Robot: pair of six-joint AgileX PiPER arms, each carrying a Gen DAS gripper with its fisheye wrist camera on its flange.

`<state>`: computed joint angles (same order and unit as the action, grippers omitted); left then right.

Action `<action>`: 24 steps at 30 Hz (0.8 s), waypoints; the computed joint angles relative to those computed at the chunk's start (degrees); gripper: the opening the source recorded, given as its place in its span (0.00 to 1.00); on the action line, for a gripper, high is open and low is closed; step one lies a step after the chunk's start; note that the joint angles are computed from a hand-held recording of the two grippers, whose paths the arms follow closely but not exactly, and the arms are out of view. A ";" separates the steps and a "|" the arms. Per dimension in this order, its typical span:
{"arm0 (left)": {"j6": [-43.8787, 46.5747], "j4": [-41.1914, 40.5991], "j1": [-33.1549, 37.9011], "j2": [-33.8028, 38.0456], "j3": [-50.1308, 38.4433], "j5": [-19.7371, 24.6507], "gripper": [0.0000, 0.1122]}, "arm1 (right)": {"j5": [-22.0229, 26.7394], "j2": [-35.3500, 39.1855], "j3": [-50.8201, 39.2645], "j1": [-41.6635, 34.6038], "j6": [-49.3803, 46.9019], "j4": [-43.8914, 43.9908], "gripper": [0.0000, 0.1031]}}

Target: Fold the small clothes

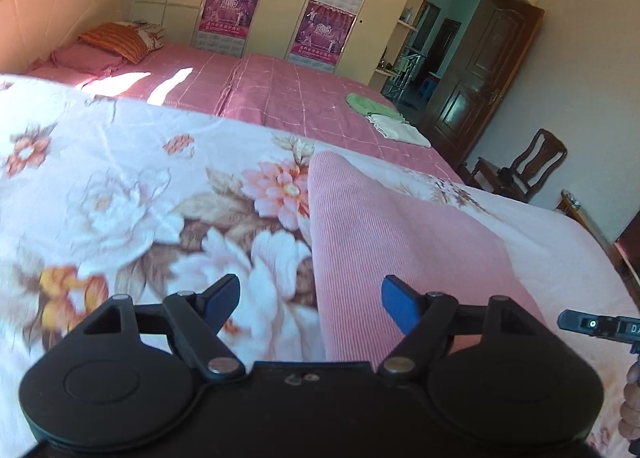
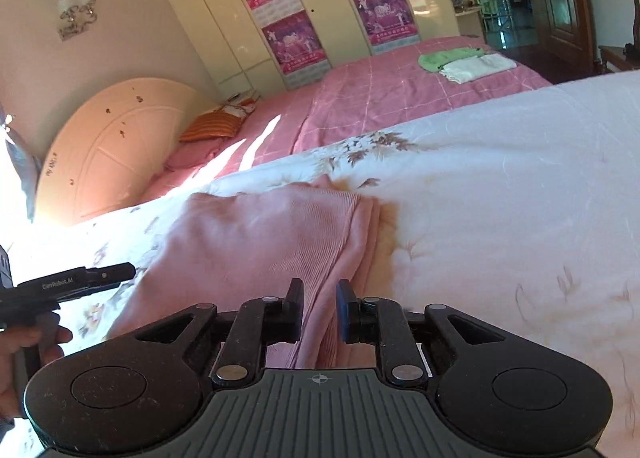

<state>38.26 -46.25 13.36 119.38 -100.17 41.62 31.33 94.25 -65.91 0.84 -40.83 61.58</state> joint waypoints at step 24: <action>0.79 9.69 -4.65 -9.06 18.02 -10.13 0.71 | -7.77 -2.80 6.58 7.93 10.75 -15.39 0.09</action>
